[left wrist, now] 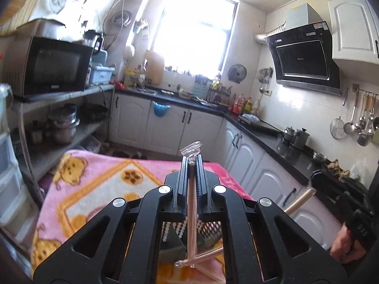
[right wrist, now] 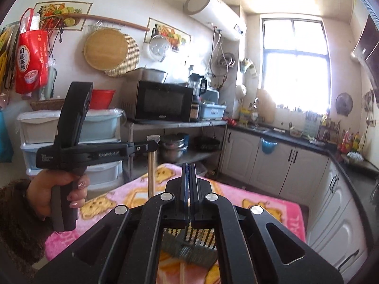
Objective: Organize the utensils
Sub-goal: 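Lift the held chopsticks upright with both grippers and lower them into the green caddy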
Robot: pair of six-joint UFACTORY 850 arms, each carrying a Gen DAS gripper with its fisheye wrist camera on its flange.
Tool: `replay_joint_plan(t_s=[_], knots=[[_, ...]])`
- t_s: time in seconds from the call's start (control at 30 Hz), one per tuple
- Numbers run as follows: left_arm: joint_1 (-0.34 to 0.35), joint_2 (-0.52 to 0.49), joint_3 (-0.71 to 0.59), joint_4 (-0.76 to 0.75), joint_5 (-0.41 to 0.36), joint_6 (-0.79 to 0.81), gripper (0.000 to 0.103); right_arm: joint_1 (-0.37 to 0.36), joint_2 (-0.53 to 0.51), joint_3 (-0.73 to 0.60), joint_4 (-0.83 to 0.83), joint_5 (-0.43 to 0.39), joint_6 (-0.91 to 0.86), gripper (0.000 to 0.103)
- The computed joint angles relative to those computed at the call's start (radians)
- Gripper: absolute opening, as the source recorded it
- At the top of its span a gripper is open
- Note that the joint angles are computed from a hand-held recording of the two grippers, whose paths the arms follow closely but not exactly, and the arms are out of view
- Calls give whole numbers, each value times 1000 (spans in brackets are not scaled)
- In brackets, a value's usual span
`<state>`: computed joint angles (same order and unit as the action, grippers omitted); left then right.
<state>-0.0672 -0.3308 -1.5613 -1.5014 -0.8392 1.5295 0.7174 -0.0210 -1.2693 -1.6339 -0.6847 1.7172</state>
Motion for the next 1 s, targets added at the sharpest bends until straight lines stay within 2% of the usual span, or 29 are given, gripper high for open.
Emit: replay_joint_plan(t_s=[0.17,0.4,0.67,1.0], knots=[[-25,-47,-91,20,54,-54,3,-35,-9,-41,16,-3,-38,1],[-50,-86,-136,48,121,-81,3,-70,-6,-47,32,-18,-55,1],[-66,-98,-105,-20,185,10,3,-102,-9,-24,72,-18,-60,1],[-80,-97,-53,-110,217,127,3,-132,-16,15,117,-12,-69,1]])
